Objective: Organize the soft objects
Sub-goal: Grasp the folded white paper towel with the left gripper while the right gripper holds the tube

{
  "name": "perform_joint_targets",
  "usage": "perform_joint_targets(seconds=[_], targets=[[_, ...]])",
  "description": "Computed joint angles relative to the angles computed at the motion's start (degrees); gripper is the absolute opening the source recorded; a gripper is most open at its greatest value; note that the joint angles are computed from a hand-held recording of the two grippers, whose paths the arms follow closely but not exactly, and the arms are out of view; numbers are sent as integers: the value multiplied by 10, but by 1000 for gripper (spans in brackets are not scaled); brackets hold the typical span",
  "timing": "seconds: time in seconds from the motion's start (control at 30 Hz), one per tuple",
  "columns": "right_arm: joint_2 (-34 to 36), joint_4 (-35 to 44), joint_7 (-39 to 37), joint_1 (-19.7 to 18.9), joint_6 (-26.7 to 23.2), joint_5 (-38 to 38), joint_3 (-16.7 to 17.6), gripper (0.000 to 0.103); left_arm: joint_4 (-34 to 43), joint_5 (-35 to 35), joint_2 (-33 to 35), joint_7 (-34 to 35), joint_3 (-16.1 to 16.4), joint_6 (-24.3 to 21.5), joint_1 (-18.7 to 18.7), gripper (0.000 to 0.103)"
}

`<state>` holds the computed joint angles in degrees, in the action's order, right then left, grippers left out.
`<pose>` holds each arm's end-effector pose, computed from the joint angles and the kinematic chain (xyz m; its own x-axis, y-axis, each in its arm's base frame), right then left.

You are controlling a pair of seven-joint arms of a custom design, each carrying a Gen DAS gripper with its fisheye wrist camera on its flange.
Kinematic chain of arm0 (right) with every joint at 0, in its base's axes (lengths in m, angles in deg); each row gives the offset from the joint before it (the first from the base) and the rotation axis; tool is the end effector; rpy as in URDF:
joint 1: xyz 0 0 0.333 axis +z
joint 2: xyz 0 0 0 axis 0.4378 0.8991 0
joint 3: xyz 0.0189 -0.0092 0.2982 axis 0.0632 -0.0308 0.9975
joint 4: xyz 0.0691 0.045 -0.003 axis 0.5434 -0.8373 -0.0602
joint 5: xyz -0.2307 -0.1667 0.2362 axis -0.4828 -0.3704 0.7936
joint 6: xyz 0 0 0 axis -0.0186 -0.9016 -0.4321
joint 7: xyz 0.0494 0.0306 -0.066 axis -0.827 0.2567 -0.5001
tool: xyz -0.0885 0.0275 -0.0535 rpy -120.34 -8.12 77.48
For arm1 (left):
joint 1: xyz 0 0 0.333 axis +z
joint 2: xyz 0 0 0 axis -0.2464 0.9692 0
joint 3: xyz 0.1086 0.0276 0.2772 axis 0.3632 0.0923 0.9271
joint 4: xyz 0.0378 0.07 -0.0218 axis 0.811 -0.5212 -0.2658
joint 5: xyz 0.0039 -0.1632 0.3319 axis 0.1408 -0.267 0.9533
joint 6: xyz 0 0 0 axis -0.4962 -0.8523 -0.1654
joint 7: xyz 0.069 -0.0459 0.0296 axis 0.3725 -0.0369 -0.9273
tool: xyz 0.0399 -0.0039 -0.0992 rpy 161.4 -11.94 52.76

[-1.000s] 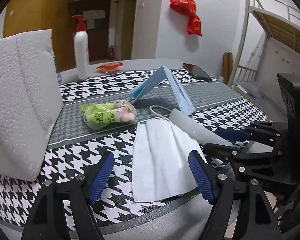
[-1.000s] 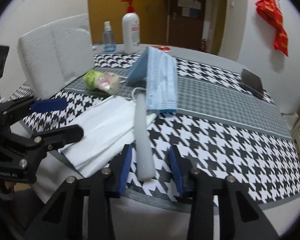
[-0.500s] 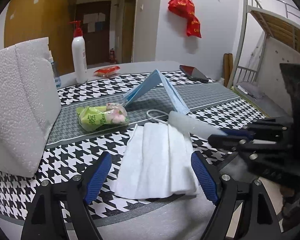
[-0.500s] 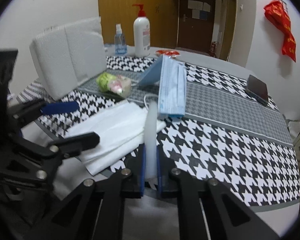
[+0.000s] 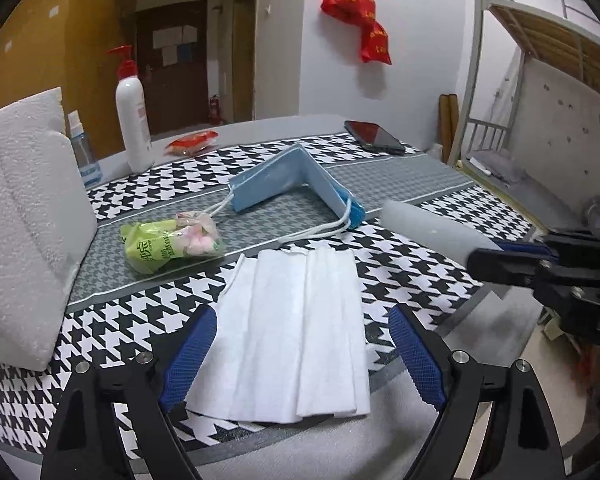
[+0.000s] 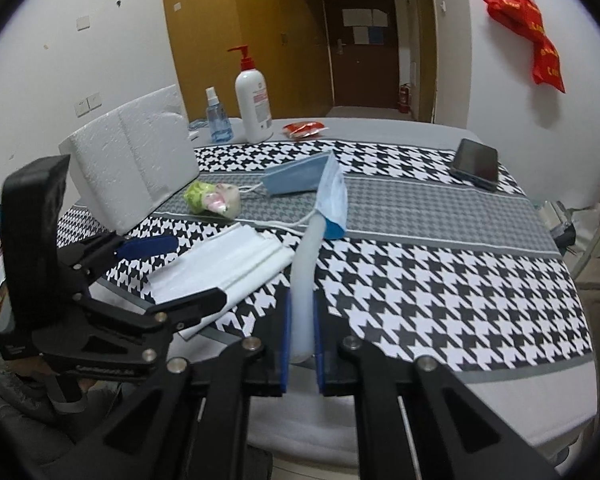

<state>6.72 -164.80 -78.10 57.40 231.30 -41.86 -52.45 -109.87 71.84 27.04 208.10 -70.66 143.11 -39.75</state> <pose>0.4197 0.3452 0.3117 -0.2382 -0.9638 -0.1197 -0.6335 0.2476 -0.7331 0.5413 -0.4956 0.2874 -0.8499 -0.5248 0.0476 -0.3727 0.5347 -0.7584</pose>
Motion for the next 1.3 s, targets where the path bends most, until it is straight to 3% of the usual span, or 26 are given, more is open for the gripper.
perform_joint_targets(seconds=[0.43,0.53,0.9,0.97,1.1,1.17,1.3], targets=[[-1,-7,26,1,3,-11,2,13,45,15,16,-40,56,-47,-45,88],[-3,-9,31,1,3,-12,2,13,59,17,21,-50,60,-69,-47,83],[-5,-9,35,2,1,-13,4,13,55,48,14,-85,98,-62,-72,69],[-7,-11,42,3,2,-17,4,13,54,51,12,-85,95,-65,-69,53],[-12,-15,45,4,-4,-17,7,13,56,59,13,-87,96,-65,-71,32],[-16,-17,46,6,-10,-17,9,13,59,63,14,-79,90,-71,-68,14],[-23,-23,50,8,-22,-15,13,13,65,59,19,-58,67,-80,-53,8]])
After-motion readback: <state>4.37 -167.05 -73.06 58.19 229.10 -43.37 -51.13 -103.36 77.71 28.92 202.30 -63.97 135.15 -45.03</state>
